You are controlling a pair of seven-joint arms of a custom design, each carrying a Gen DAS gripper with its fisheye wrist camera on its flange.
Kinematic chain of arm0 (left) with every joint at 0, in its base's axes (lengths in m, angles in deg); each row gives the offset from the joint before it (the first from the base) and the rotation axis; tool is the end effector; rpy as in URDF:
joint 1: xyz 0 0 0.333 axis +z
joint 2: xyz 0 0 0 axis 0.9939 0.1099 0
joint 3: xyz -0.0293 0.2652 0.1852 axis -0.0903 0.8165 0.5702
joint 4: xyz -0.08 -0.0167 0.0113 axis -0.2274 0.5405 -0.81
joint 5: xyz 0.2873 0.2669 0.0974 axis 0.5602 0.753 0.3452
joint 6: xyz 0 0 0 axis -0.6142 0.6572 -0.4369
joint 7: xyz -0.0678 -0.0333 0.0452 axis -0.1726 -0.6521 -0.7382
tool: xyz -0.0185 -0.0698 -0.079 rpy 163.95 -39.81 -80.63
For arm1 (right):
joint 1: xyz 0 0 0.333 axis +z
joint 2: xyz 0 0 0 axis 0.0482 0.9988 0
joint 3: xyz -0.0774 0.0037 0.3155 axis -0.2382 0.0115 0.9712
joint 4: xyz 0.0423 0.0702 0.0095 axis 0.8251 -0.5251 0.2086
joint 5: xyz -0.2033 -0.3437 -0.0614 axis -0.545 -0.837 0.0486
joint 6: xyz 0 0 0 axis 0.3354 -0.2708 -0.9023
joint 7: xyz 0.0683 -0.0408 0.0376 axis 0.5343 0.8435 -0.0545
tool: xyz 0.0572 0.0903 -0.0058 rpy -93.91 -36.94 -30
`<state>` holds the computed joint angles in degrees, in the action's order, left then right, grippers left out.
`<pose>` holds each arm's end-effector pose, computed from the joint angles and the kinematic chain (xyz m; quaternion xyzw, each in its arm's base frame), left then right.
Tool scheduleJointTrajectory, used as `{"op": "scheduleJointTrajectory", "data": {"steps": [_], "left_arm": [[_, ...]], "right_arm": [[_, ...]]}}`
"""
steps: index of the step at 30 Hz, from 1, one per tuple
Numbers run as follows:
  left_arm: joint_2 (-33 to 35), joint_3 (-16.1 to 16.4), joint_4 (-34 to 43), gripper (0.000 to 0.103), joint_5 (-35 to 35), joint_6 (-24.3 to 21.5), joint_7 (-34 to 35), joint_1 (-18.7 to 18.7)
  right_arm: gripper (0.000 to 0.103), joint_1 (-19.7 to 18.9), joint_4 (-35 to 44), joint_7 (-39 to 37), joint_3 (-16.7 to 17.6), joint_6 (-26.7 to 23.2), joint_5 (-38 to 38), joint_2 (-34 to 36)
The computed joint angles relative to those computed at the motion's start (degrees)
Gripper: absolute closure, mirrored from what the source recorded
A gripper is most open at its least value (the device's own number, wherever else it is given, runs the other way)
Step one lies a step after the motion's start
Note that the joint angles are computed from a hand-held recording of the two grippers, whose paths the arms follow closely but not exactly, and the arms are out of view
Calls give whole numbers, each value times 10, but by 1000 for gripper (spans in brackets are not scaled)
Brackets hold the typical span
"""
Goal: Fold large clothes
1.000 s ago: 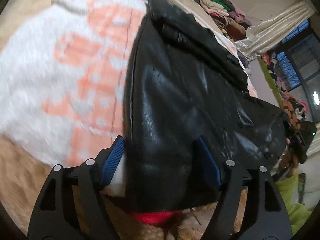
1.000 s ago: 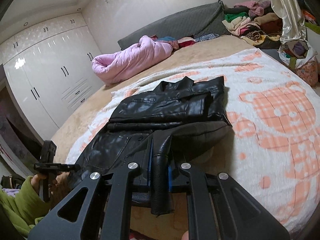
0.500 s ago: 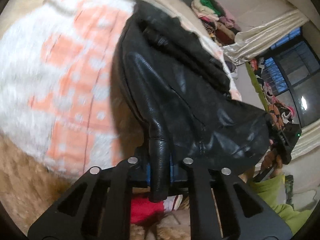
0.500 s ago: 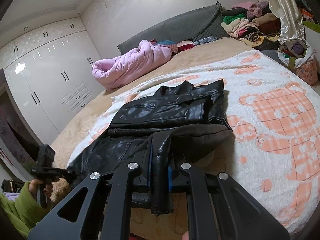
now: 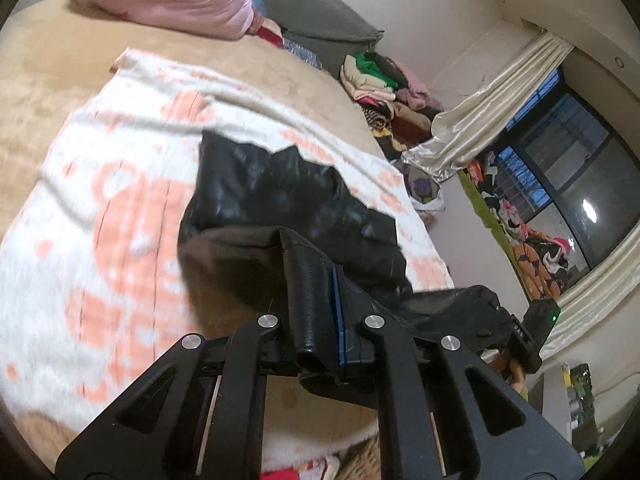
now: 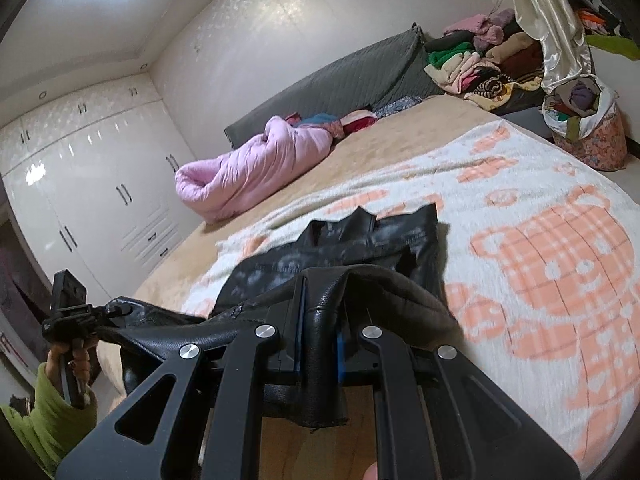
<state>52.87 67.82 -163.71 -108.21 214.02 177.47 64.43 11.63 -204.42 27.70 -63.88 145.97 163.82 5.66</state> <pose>0.5146 -0.2176 0.4934 -0.6946 0.5216 -0.4918 0.0603 0.5503 0.0457 0.5075 -0.6572 0.5082 -0.0772 0.5512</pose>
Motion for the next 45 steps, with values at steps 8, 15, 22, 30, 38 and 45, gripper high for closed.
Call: {"op": "scheduleJointTrajectory", "data": {"steps": [8,15,22,30,38,45], "left_arm": [[66,6,60,99,262,-4,-248,34],[115,27,118,99,416,-37,-394,51],[165,59,172,98,549,-64,-522,48],[210,81,219,98,674,-91,-629,47],[252,99,269,98,789,-132,-718,45],[285,75,303,94,853,-152,-764,70]], "right_arm": [[93,-6,100,71,18,25,-8,81],[92,-17,179,137,38,43,-51,149],[92,-29,258,206,65,63,-117,223],[91,-48,316,271,98,84,-171,285],[91,-56,349,310,111,104,-232,329],[89,-68,395,366,119,78,-300,380]]}}
